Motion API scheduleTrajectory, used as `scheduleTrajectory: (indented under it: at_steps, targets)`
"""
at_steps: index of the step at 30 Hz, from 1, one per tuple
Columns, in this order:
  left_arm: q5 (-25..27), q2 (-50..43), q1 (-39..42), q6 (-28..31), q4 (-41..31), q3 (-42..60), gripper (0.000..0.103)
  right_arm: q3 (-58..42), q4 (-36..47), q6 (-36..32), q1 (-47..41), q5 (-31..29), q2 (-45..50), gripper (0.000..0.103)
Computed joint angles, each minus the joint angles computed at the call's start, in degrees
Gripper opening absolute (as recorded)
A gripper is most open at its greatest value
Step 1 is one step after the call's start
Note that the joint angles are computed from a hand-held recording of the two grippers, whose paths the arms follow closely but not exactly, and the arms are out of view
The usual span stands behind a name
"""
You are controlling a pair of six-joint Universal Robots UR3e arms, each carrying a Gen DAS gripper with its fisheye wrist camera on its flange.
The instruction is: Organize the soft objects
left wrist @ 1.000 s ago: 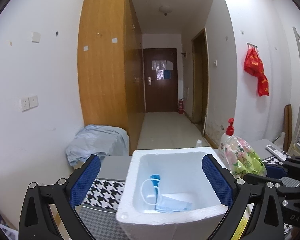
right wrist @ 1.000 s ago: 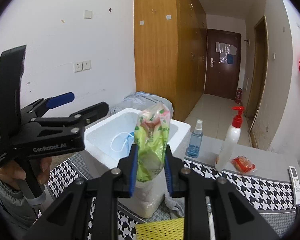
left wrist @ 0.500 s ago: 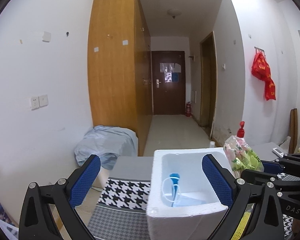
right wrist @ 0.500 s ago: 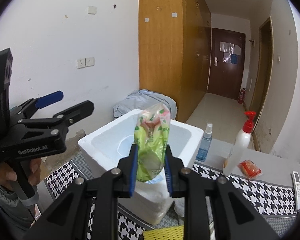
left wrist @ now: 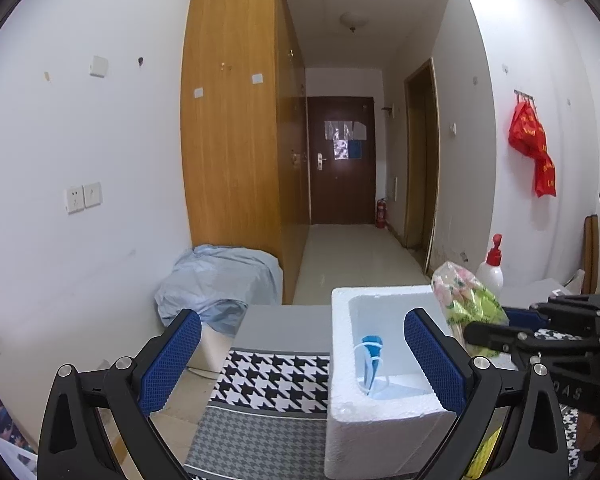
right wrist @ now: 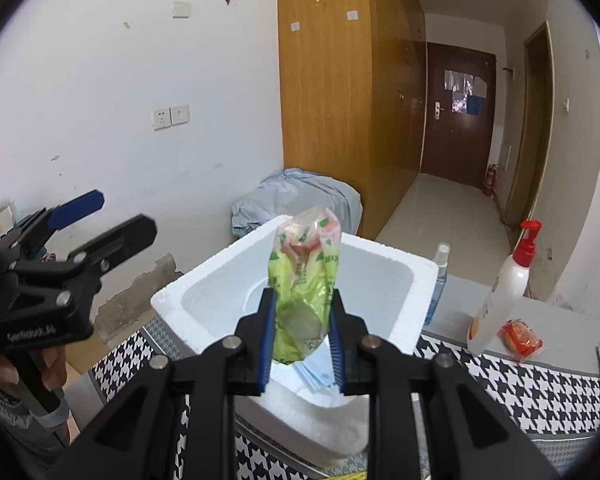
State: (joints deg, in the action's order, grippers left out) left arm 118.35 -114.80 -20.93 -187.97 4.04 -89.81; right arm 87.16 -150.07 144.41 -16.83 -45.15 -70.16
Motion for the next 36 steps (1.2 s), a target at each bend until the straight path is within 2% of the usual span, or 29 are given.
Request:
scheduleTrajectory:
  at_steps: [4, 6, 8, 10, 15, 22, 26, 31, 36]
  targets:
    - [-1.02, 0.58, 0.64, -0.41, 0.2, -1.14, 0.102, -0.92, -0.28, 0.47, 0.31, -0.51, 0.96, 0.029]
    - [-1.54, 0.82, 0.97, -0.34, 0.36, -1.59, 0.102, -0.69, -1.01, 0.61, 0.42, -0.99, 1.24, 0.033]
    - [-1.59, 0.9, 1.22, -0.12, 0.28, -1.67, 0.102, -0.57, -0.84, 0.65, 0.36, -0.81, 1.31, 0.042]
    - [-1.78, 0.89, 1.46, -0.35, -0.18, -1.48, 0.102, -1.13, 0.21, 0.38, 0.26, -0.16, 1.4, 0.065]
    - [-2.19, 0.57, 1.63, -0.33, -0.84, -0.83, 0.102, -0.14, -0.82, 1.08, -1.02, 1.69, 0.83, 0.083]
    - [-2.56, 0.29, 0.67, -0.37, -1.96, 0.37, 0.102, 0.92, -0.83, 1.77, -2.45, 2.3, -0.38, 0.091]
    - [-2.29, 0.38, -0.51, -0.3, -1.91, 0.94, 0.102, 2.79, 0.46, 0.38, -4.4, 4.22, -2.8, 0.091]
    - [-0.75, -0.21, -2.99, -0.3, -2.34, 2.65, 0.102, 6.34, -0.15, -1.25, -6.85, 6.42, -6.38, 0.099]
    - [1.58, -0.67, -5.56, -0.42, -2.64, 3.94, 0.102, 9.24, -0.37, -2.17, -8.85, 7.48, -9.15, 0.102]
